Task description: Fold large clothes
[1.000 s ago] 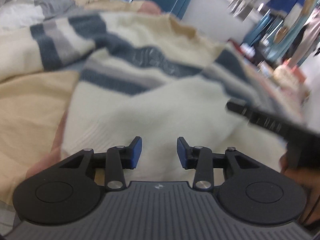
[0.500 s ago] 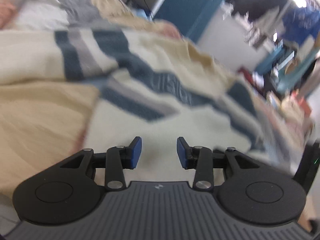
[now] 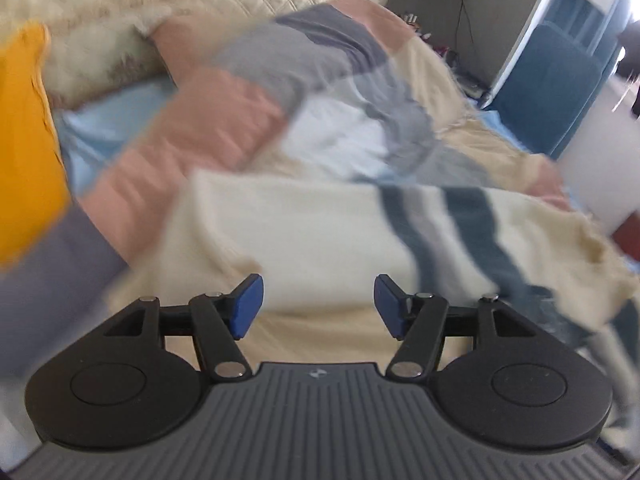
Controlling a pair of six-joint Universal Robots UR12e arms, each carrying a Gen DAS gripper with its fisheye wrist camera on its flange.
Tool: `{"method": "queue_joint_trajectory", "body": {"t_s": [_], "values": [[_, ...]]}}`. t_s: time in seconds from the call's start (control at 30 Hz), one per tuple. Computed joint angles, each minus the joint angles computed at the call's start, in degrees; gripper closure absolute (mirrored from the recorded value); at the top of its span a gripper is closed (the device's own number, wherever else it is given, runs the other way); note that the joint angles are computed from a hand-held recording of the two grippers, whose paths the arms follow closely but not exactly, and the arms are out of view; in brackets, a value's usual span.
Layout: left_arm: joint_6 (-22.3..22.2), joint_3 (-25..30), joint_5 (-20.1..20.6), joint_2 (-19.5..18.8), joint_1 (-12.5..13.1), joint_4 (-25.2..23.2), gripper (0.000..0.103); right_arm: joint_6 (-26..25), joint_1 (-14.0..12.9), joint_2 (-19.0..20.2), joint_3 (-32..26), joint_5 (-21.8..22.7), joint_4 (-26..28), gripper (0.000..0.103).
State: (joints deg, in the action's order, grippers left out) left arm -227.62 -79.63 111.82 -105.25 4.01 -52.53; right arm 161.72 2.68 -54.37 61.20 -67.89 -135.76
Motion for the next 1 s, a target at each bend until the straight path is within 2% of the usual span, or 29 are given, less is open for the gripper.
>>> {"method": "queue_joint_trajectory", "body": {"t_s": [0.13,0.23,0.33,0.4,0.43,0.47,0.5,0.53,0.57,0.63,0.73,0.9,1.0], "values": [[5.33,1.46,3.96,-1.13,0.06,-2.26,0.036,0.65,-0.09,0.10,-0.22,0.24,0.28,0.051],[9.29,4.05,10.18,-3.54,-0.90,-8.42,0.036,0.98,0.02,0.26,-0.45,0.02,0.25,0.051],[7.24,4.68,11.06,-4.70,-0.20,-14.35,0.036,1.18,0.14,0.33,-0.62,-0.11,0.64,0.051],[6.49,4.27,11.67,-5.14,0.23,-15.07,0.039,1.65,0.13,0.41,-0.86,0.40,1.16,0.051],[6.72,4.09,13.32,-5.45,0.26,-14.93,0.042,1.96,0.13,0.47,-0.99,0.60,1.33,0.051],[7.05,4.00,14.73,-5.66,0.20,-14.90,0.054,2.19,0.13,0.54,-1.13,0.89,1.51,0.051],[6.83,4.38,16.02,-5.97,0.19,-16.04,0.072,2.36,0.15,0.63,-1.24,1.13,1.59,0.051],[6.25,4.75,16.47,-6.15,0.34,-16.92,0.081,2.37,0.19,0.75,-1.41,1.26,1.73,0.051],[5.95,4.80,16.06,-5.90,0.53,-16.79,0.090,2.22,0.25,0.90,-1.61,1.33,1.86,0.051],[7.18,5.42,15.02,-5.37,0.63,-15.91,0.092,2.49,0.37,1.05,-1.63,1.04,1.52,0.051],[10.58,7.75,16.67,-4.92,-0.45,-14.24,0.093,1.97,0.52,0.91,-1.25,0.92,1.51,0.051],[20.60,14.81,18.45,-5.83,-3.61,-9.58,0.093,2.15,0.00,-0.03,-0.16,2.46,0.09,0.051],[28.17,21.02,19.40,-8.13,-6.54,-6.85,0.093,3.00,-0.52,-0.84,0.92,3.38,-2.24,0.051]]}}
